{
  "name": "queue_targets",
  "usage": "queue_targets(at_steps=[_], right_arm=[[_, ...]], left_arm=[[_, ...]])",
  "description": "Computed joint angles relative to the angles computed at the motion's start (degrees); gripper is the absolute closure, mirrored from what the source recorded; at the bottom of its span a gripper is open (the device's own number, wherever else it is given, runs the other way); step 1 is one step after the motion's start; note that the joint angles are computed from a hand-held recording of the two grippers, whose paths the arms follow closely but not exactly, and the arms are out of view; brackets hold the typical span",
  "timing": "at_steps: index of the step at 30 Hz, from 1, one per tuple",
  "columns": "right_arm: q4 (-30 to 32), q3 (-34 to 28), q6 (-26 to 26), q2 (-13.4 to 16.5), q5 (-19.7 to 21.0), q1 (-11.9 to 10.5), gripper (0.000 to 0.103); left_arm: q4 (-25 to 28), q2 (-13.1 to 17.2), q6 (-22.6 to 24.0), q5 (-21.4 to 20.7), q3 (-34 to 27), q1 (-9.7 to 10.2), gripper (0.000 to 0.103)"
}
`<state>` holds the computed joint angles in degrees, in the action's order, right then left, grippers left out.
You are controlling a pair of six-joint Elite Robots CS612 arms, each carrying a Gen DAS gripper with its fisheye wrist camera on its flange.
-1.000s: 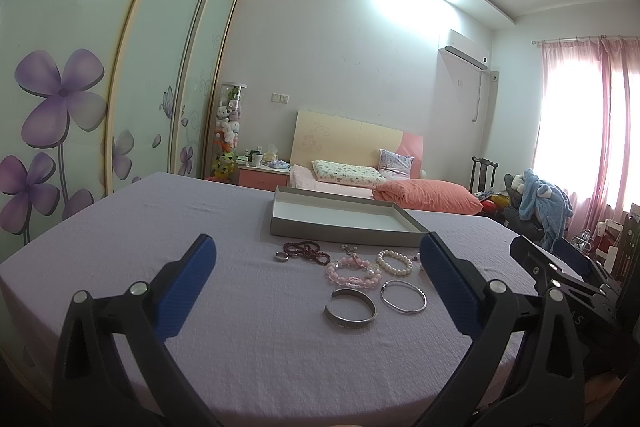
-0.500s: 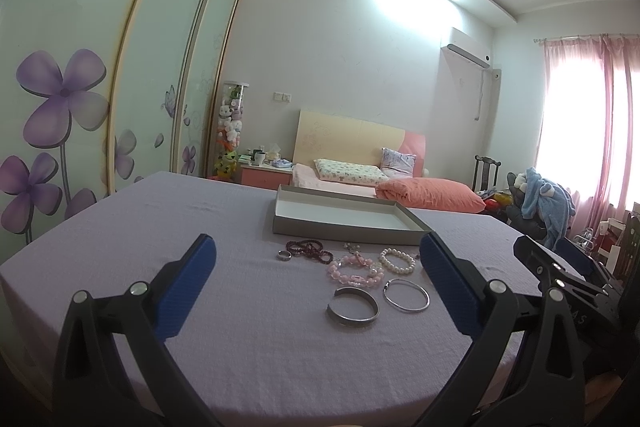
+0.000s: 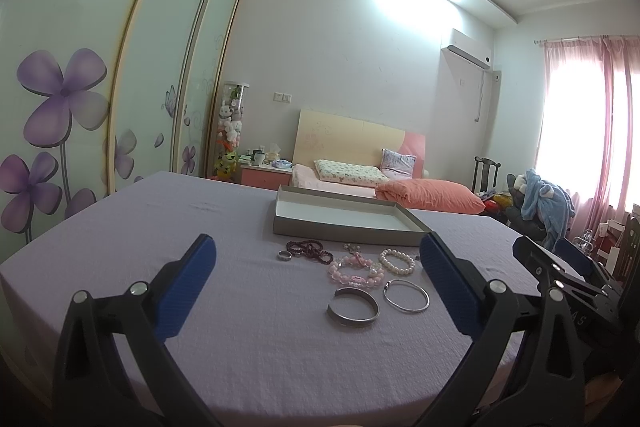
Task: Organize jewelry
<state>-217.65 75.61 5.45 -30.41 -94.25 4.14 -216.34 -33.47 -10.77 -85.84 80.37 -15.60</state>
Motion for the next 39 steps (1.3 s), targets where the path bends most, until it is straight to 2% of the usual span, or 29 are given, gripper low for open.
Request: queue_targets(at_steps=[12, 24, 32, 36, 39], right_arm=[[1.04, 0.06, 0.48, -0.03, 0.12, 0.01, 0.002], [6.89, -1.67, 1.34, 0.27, 0.36, -0.36, 0.002], [13.17, -5.52, 1.61, 1.33, -0.88, -0.79, 0.002], [18.48, -8.11, 1.86, 1.84, -1.10, -1.19, 0.002], [25.02, -10.65, 1.83, 2.26, -0.37, -1.69, 0.002]], left_arm=[[1.10, -0.06, -0.20, 0.30, -0.12, 0.00, 0.004], [8.44, 1.11, -0.78, 1.51, -3.20, 0.42, 0.004], [14.08, 2.78, -0.23, 2.12, -7.35, 0.86, 0.004], [18.47, 3.71, 0.32, 2.00, -10.30, 1.03, 0.004], [22.03, 4.38, 0.74, 1.68, -12.48, 1.19, 0.004]])
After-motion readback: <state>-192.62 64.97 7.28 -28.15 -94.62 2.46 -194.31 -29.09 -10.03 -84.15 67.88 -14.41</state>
